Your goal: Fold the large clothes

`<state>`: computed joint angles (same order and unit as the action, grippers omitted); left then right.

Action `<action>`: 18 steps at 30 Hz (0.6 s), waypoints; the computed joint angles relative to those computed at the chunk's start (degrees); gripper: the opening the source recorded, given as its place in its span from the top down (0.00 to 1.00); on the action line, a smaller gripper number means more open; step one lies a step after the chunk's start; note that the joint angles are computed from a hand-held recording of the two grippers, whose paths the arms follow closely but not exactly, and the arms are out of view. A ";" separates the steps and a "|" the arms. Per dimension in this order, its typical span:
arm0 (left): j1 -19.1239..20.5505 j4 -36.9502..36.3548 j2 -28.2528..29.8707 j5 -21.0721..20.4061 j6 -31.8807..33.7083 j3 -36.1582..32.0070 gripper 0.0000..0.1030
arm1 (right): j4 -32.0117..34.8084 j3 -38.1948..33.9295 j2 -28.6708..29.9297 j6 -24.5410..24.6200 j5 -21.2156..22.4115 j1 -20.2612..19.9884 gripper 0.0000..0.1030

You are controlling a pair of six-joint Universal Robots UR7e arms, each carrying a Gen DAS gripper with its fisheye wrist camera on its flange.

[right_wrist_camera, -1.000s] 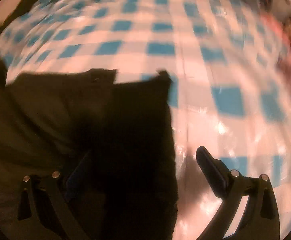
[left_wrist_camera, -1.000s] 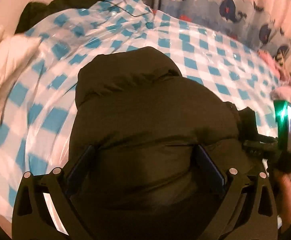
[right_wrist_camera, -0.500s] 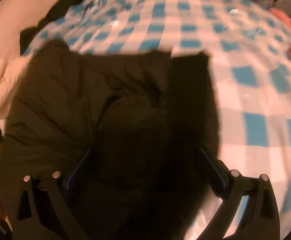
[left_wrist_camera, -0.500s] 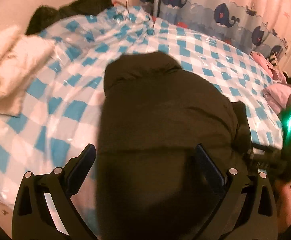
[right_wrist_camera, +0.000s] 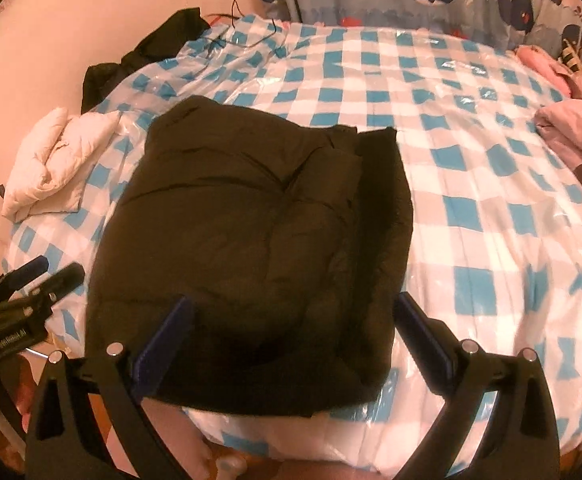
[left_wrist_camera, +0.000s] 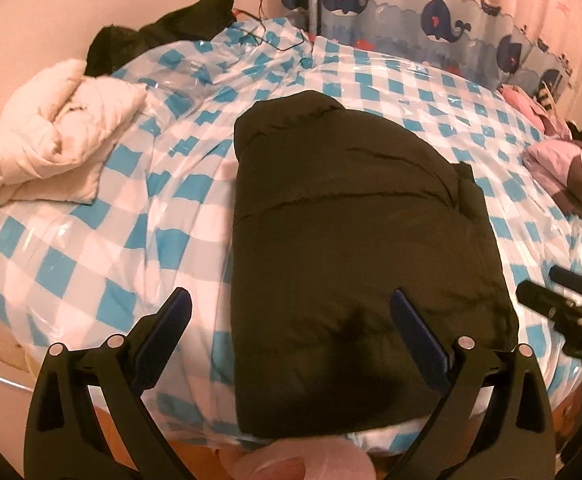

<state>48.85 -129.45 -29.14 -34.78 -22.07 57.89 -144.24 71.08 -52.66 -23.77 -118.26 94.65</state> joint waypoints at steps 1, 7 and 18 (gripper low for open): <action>-0.25 -0.10 -0.39 -0.09 -0.01 0.66 0.07 | -1.07 1.18 -0.63 -0.35 -0.30 0.34 0.07; -1.90 -2.18 -3.57 1.18 -1.00 5.89 0.07 | -5.95 7.16 -3.61 -1.30 -1.86 2.04 0.07; -3.41 -4.85 -7.02 1.74 -1.31 11.43 0.07 | -8.12 12.13 -5.66 -0.52 -2.49 3.08 0.07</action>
